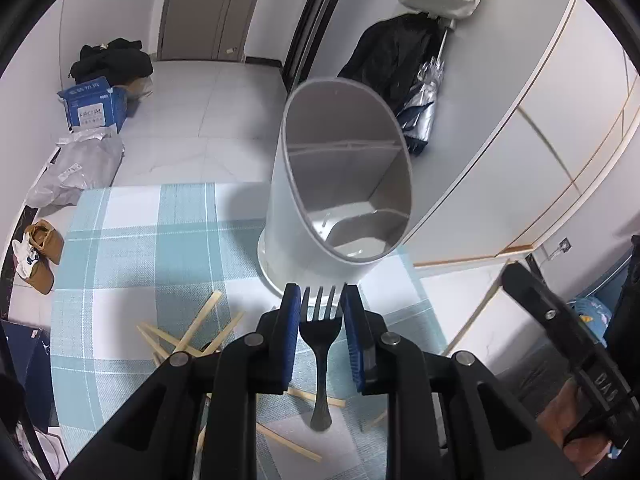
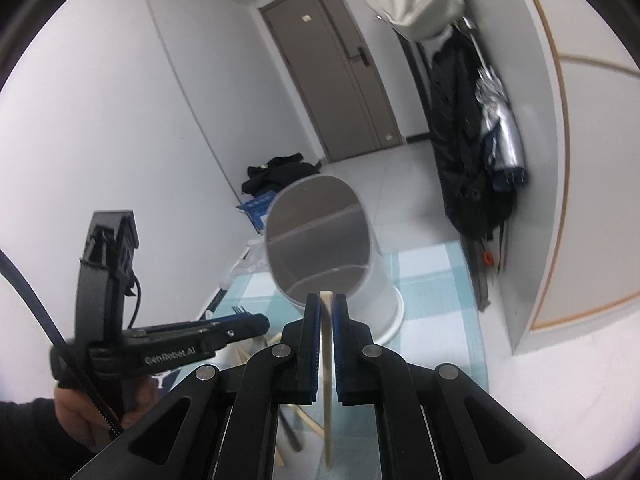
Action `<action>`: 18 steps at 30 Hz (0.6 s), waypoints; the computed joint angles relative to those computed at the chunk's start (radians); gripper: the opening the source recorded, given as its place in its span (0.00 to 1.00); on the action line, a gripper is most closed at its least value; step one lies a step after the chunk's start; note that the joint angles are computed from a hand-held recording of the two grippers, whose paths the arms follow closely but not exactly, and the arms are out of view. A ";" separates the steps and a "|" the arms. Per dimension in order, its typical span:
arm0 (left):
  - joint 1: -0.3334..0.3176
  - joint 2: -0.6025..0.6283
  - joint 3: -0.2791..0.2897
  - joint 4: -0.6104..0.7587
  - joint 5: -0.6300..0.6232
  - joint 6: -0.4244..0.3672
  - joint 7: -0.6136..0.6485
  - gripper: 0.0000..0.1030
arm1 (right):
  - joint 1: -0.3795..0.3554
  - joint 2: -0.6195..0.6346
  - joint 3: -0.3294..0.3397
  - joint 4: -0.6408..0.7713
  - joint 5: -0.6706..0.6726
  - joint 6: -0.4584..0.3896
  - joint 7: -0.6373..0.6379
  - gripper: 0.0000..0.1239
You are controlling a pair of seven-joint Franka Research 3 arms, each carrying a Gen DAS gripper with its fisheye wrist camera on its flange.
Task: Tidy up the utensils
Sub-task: 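Lift the chopstick with the right tool while the left tool lifts the fork, then move the right tool's chopstick over the white holder while the left tool brings the fork over it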
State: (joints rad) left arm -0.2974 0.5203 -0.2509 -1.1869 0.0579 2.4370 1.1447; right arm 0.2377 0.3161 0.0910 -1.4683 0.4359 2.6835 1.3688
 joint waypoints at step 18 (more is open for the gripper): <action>-0.013 0.057 -0.017 0.141 -0.033 -0.023 0.067 0.17 | 0.022 0.036 -0.013 0.086 -0.080 -0.006 0.071 0.04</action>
State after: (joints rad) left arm -0.3108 0.5770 -0.2680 -1.0454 0.0247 2.4142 1.2114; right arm 0.2594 0.3518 0.0784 -1.3823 0.3558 2.6774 1.4398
